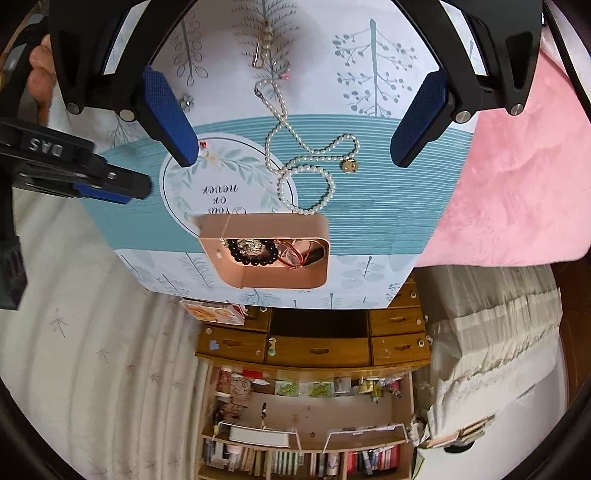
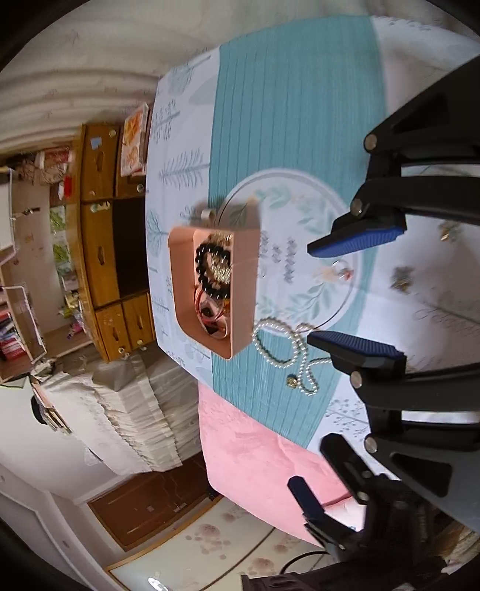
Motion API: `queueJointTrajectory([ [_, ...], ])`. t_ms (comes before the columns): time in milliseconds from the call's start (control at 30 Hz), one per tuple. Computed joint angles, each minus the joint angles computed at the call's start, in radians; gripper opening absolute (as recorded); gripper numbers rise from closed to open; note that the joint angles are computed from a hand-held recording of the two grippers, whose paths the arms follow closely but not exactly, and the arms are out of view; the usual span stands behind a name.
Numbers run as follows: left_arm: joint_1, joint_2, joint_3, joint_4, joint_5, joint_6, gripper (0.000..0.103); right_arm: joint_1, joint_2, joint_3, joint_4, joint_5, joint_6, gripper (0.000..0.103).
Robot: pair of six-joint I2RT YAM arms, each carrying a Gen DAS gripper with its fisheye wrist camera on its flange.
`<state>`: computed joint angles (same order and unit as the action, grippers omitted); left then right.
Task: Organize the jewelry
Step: 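Lift both tools away from the pink box, then grasp the green flower brooch with the right tool while the left tool approaches a small brooch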
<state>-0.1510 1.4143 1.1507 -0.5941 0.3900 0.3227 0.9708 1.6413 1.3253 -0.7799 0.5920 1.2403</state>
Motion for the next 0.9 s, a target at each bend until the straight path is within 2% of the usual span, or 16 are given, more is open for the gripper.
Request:
queueJointTrajectory([
  [67, -0.006, -0.036, -0.031, 0.01, -0.01, 0.009, 0.102, 0.036, -0.025, -0.028, -0.008, 0.023, 0.044, 0.042],
  [267, -0.019, -0.105, -0.083, -0.014, -0.005, 0.038, 0.102, 0.143, -0.008, -0.01, -0.132, 0.111, 0.18, 0.042],
  [700, 0.028, -0.175, -0.19, -0.036, 0.026, 0.124, 0.102, 0.289, 0.055, -0.004, -0.325, 0.183, 0.387, 0.042],
  [900, 0.016, -0.173, -0.248, -0.028, 0.027, 0.152, 0.102, 0.312, 0.051, -0.096, -0.28, 0.133, 0.416, 0.042],
])
